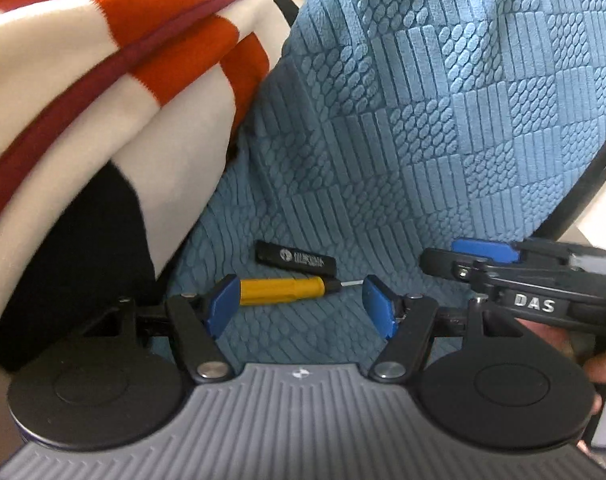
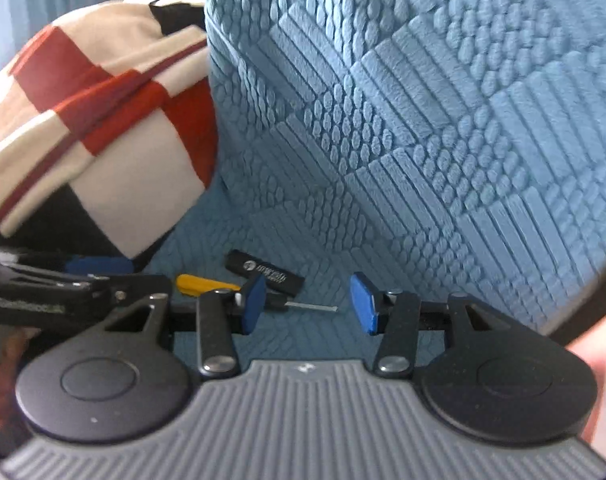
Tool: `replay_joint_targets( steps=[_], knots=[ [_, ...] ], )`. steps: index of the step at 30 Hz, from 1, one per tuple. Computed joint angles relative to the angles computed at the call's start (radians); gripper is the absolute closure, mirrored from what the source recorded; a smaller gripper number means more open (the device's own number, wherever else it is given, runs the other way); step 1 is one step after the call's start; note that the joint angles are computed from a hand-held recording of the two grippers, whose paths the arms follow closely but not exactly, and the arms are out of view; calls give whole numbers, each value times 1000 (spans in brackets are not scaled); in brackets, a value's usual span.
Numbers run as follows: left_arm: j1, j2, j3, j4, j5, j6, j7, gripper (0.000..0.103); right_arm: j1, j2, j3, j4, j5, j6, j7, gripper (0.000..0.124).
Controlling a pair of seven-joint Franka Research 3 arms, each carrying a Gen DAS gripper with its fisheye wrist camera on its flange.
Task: Organize rigid objects
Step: 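Close the right gripper on the black USB stick while the left grasps the yellow screwdriver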
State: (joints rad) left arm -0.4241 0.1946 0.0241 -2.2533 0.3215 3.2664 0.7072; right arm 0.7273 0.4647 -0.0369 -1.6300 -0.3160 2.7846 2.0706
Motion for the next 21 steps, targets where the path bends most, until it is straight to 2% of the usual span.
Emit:
replay_joint_targets(
  steps=[1,2,3,4,5,7,9,11,14,16,19,21],
  knots=[
    [-18,11,23,13,8,-4,-1,31,-15,16,13,18,6,2,-36,74],
    [-4,21,10,21,5,-7,4,31,-24,35,21,42,13,0,-69,74],
    [44,31,-35,28,2,-8,13,31,-39,55,36,68,32,-4,-105,74],
    [63,44,-52,38,0,-5,18,31,-61,73,59,92,67,-5,-149,74],
    [59,55,-46,47,0,-7,20,31,-91,93,92,118,115,-9,-202,74],
    [92,72,-79,60,0,-9,35,31,-129,139,137,187,197,-47,-299,74],
    [69,87,-56,74,4,-16,41,31,-164,179,183,246,264,-89,-413,74],
    [62,102,-49,91,14,-31,52,31,-142,215,156,308,271,-132,-447,74],
    [106,116,-91,98,15,-17,71,31,-122,262,132,391,300,-185,-490,74],
    [107,125,-92,105,15,-12,82,31,-108,289,118,437,301,-211,-520,74],
    [193,145,-184,118,7,-27,118,31,-99,350,113,541,306,-281,-576,74],
    [204,160,-196,132,3,-31,132,31,-95,402,107,630,314,-344,-598,74]
  ],
)
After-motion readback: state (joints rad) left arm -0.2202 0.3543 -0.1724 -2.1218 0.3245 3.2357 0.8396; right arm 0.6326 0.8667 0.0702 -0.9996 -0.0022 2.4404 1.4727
